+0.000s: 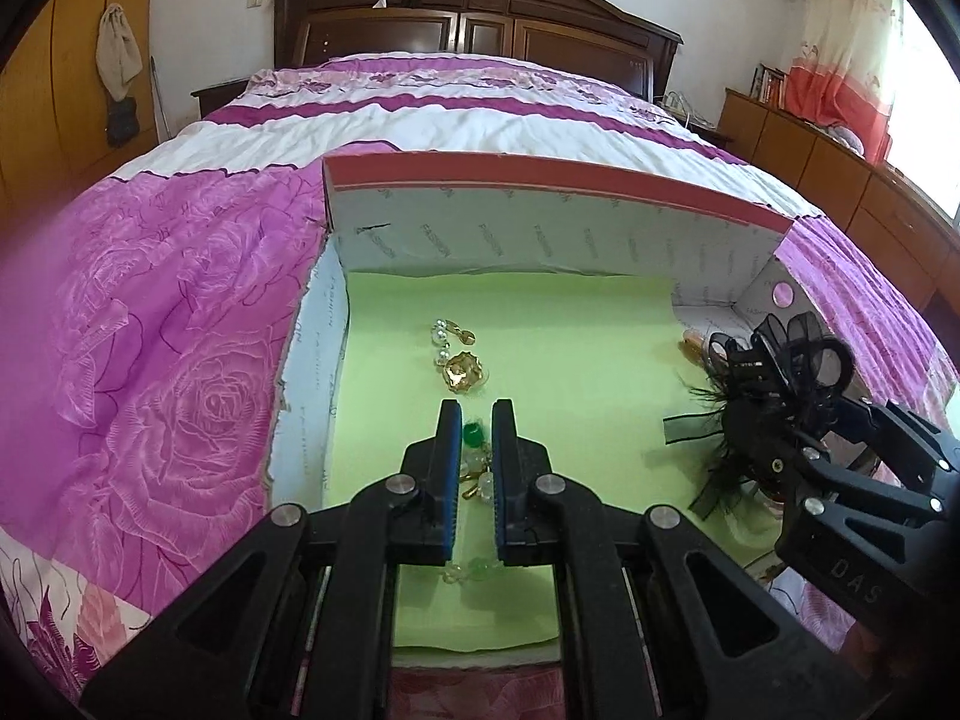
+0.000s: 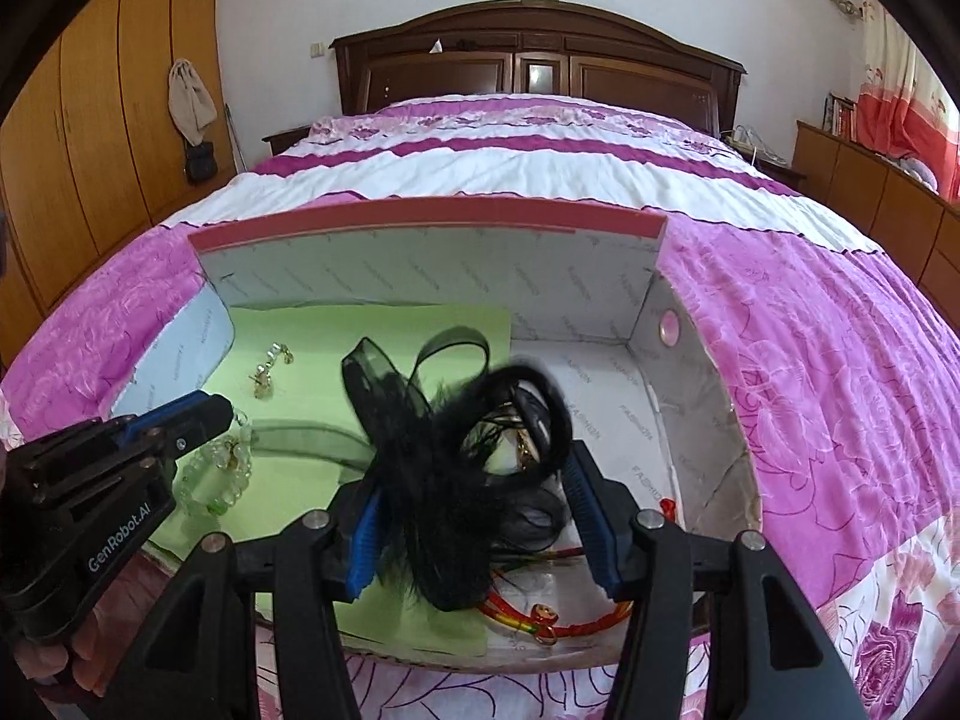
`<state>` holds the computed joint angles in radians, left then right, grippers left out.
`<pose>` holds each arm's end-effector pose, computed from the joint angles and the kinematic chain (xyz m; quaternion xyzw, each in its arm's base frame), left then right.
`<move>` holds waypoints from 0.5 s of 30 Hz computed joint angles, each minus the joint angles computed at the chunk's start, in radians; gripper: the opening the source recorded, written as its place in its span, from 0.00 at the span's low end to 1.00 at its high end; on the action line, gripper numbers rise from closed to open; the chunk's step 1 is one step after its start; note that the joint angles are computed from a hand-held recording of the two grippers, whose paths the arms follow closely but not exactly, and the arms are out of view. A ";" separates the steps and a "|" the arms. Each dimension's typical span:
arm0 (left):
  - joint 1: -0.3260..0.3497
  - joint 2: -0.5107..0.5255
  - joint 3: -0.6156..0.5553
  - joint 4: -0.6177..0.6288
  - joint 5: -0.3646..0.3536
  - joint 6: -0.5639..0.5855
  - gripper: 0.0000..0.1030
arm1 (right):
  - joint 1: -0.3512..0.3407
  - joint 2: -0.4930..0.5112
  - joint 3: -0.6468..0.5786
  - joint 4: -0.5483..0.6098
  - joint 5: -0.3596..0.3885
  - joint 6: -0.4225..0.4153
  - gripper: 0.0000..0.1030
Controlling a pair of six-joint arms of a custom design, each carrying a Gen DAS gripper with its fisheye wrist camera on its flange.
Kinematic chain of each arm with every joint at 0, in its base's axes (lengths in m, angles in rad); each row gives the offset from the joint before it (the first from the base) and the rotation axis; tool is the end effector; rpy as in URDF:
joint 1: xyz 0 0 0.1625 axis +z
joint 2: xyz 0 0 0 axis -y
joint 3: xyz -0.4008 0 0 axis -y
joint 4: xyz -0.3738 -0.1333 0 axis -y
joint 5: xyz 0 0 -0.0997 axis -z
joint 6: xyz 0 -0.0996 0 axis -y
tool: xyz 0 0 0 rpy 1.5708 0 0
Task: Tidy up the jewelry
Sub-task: 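Carry the bow and green earring into the pink box and open both tools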
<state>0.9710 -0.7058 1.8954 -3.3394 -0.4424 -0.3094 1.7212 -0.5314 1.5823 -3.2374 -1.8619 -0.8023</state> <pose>-0.1266 -0.5808 0.0944 -0.0339 0.8234 -0.4418 0.3545 0.2036 -0.6445 0.0209 0.3933 -0.8581 0.2398 0.2269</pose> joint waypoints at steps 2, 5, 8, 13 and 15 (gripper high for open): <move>0.002 -0.007 -0.001 0.020 -0.005 -0.017 0.03 | -0.004 -0.010 0.007 0.005 0.016 0.014 0.60; -0.001 -0.020 0.004 0.046 -0.009 -0.039 0.06 | -0.012 -0.032 0.016 0.041 0.050 0.052 0.63; -0.011 -0.030 0.013 0.043 -0.007 -0.039 0.10 | -0.016 -0.056 0.032 0.062 0.085 0.081 0.63; -0.037 -0.049 0.033 0.037 0.005 -0.035 0.12 | -0.017 -0.101 0.073 0.058 0.150 0.083 0.63; -0.050 -0.052 0.040 0.011 0.016 -0.017 0.12 | -0.014 -0.120 0.096 0.043 0.175 0.078 0.63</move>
<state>0.9206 -0.7575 1.9351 -3.3286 -0.4268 -0.3263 1.7075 -0.6511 1.6779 -3.1945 -1.6870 -0.7243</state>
